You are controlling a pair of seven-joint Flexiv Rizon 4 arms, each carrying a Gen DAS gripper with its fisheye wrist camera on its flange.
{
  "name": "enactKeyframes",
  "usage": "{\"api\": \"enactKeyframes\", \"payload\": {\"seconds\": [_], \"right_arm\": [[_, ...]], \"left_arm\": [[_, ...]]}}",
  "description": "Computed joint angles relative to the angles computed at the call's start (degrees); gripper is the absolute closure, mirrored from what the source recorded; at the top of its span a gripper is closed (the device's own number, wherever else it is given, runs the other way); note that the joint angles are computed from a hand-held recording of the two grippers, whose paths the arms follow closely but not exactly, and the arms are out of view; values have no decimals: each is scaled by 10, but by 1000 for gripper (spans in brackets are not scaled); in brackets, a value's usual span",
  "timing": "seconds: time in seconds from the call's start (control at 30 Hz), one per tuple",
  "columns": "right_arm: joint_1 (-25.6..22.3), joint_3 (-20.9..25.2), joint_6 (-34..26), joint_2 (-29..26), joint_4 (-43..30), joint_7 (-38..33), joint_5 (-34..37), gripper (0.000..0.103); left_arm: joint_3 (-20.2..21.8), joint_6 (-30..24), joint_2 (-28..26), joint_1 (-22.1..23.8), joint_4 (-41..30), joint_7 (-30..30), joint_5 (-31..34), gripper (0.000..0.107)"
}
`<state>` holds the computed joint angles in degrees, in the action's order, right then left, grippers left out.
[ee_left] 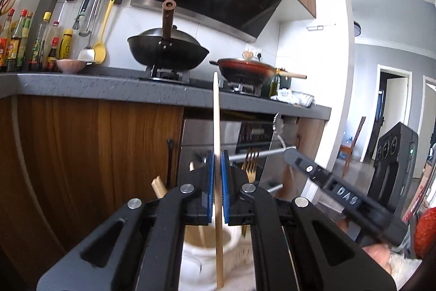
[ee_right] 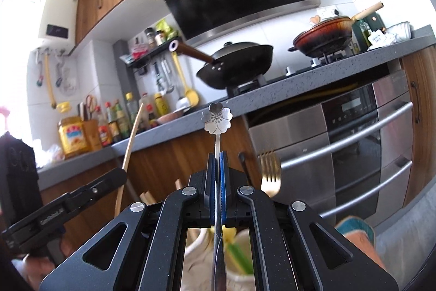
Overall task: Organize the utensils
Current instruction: 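Drop the chopstick into the tall cup while the right tool drops the spoon into the small cup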
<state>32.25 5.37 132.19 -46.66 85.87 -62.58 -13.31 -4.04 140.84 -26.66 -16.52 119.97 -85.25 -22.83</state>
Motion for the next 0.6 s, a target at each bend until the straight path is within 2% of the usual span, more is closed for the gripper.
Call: {"api": "enactKeyframes", "payload": {"seconds": [0.13,0.27,0.6], "right_arm": [[27,-26,-30,-26,-54,-20,50,99],[51,-53,-50,-44,-87,-47,96,99],[82,-82,-74,-68,-112,-115,149,99]], "left_arm": [[-1,-4,-25,8,-34,0,2,102],[7,7,-52,-2,-56,17,-26,102],[4,37,-83,-14,-71,67,-53,102]]}}
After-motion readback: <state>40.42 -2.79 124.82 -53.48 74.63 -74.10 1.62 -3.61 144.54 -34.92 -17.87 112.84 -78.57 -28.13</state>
